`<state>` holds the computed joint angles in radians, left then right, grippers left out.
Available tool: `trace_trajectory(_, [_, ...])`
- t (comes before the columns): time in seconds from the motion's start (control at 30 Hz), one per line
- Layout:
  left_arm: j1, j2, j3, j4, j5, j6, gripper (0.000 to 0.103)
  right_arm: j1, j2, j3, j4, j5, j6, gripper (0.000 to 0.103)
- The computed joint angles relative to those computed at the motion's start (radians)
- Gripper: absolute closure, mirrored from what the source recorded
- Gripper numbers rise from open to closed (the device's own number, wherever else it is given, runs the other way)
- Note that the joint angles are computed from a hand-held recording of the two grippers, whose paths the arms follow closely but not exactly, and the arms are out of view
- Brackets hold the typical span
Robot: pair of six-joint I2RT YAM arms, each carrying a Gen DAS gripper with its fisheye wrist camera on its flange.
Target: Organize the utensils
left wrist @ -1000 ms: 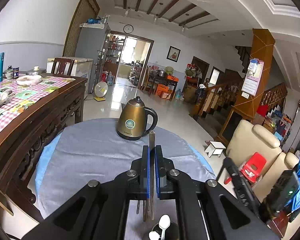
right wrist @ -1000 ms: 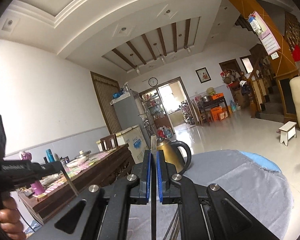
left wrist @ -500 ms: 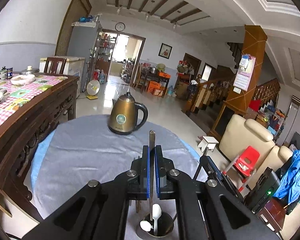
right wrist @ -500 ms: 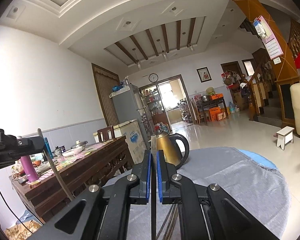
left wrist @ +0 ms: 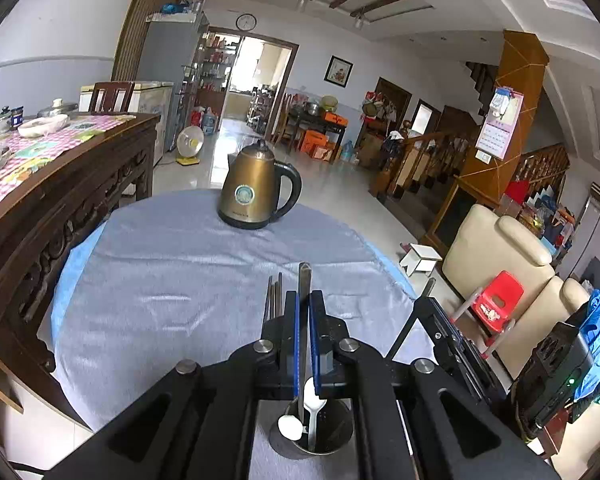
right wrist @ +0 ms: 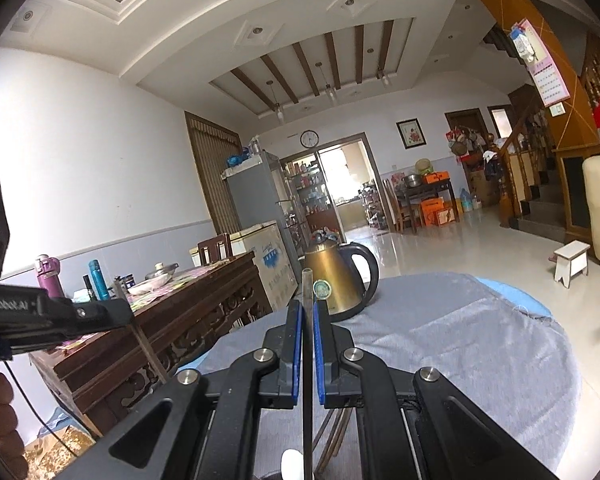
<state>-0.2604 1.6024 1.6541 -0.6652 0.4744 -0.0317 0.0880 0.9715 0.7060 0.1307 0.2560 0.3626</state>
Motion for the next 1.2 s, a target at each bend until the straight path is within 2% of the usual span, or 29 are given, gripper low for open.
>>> trace_trajectory(0.4, [-0.004,-0.018,-0.042,-0.029,0.003,0.014,0.098,0.011,0.002,-0.014,-0.042,-0.008,0.007,0.096])
trace_trajectory(0.53, [0.018,0.005,-0.004,-0.099,0.053,0.037,0.095,-0.03,0.019,0.025,-0.127,-0.075,0.03,0.095])
trace_trajectory(0.6, [0.035,0.001,0.002,-0.108,0.07,0.037,0.071,-0.071,-0.005,0.027,-0.146,-0.132,0.043,0.089])
trace_trajectory(0.63, [0.043,-0.014,-0.011,-0.087,0.069,0.031,0.065,-0.091,-0.023,0.026,-0.149,-0.149,0.051,0.079])
trace_trajectory(0.67, [0.051,-0.023,-0.017,-0.069,0.067,0.028,0.058,-0.103,-0.042,0.018,-0.148,-0.155,0.058,0.064])
trace_trajectory(0.73, [0.072,-0.049,-0.036,-0.027,0.07,0.025,0.057,-0.148,-0.097,-0.004,-0.127,-0.174,0.081,0.044])
trace_trajectory(0.83, [0.098,-0.051,-0.037,0.001,0.07,0.006,0.055,-0.199,-0.126,-0.008,-0.14,-0.176,0.089,0.044])
trace_trajectory(0.9, [0.118,-0.029,-0.017,0.002,0.073,-0.006,0.055,-0.233,-0.114,-0.005,-0.145,-0.196,0.105,0.048])
trace_trajectory(0.97, [0.141,0.0,0.001,0.001,0.069,-0.023,0.055,-0.285,-0.087,-0.003,-0.161,-0.248,0.13,0.054])
trace_trajectory(1.13, [0.185,0.112,0.077,0.003,0.016,-0.031,0.055,-0.381,0.029,0.037,-0.21,-0.373,0.147,0.056])
trace_trajectory(1.2, [0.194,0.188,0.137,-0.019,-0.014,-0.019,0.055,-0.42,0.12,0.084,-0.251,-0.438,0.125,0.056])
